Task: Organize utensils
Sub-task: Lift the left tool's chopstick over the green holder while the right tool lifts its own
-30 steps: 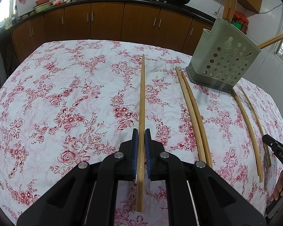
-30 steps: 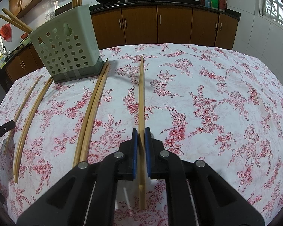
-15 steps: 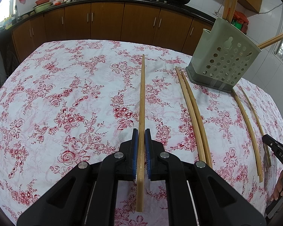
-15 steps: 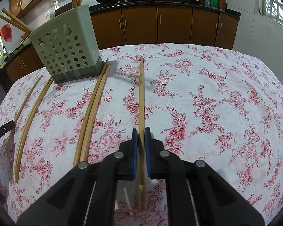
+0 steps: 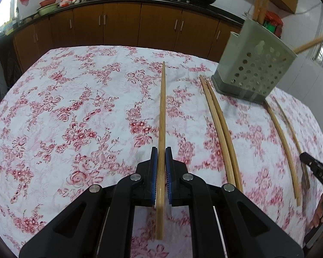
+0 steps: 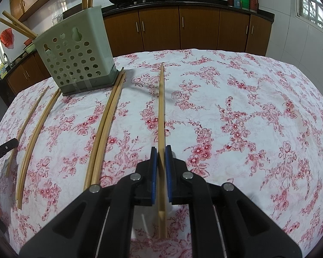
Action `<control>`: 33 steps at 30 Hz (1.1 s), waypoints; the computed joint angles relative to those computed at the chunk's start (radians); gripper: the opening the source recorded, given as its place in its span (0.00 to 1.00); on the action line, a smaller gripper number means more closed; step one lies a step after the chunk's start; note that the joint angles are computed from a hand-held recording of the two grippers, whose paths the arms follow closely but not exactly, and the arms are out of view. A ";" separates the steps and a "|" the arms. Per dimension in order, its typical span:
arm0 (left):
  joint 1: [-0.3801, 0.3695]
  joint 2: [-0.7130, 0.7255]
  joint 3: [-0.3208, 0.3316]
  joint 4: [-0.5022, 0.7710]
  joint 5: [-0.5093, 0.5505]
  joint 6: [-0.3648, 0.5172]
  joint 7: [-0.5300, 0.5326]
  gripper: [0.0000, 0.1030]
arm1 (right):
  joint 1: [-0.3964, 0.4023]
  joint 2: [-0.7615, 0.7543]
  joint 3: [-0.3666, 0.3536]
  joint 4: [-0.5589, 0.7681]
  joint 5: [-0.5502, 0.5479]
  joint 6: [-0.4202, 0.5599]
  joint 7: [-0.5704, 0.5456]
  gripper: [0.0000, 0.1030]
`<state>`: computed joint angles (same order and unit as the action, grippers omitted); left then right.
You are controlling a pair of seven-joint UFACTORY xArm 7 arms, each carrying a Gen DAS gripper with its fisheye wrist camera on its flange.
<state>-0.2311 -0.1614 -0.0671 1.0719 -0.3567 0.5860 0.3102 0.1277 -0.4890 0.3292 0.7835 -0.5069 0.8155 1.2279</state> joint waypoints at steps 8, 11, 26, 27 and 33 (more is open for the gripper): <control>-0.004 -0.037 -0.001 -0.032 0.039 0.003 0.012 0.08 | 0.004 -0.031 -0.003 -0.021 0.031 -0.014 0.003 0.08; -0.012 -0.056 0.005 -0.032 0.032 -0.016 0.038 0.08 | -0.010 -0.082 0.014 -0.021 0.012 -0.004 0.014 0.08; -0.054 -0.055 0.052 0.220 -0.196 -0.043 0.127 0.07 | -0.179 -0.195 0.117 0.133 -0.165 -0.022 0.040 0.08; -0.052 -0.050 0.049 0.238 -0.194 -0.034 0.127 0.07 | -0.185 -0.193 0.116 0.144 -0.167 -0.031 0.033 0.08; -0.061 -0.069 0.060 0.300 -0.263 -0.004 0.195 0.07 | -0.218 -0.198 0.115 0.232 -0.165 -0.122 -0.015 0.08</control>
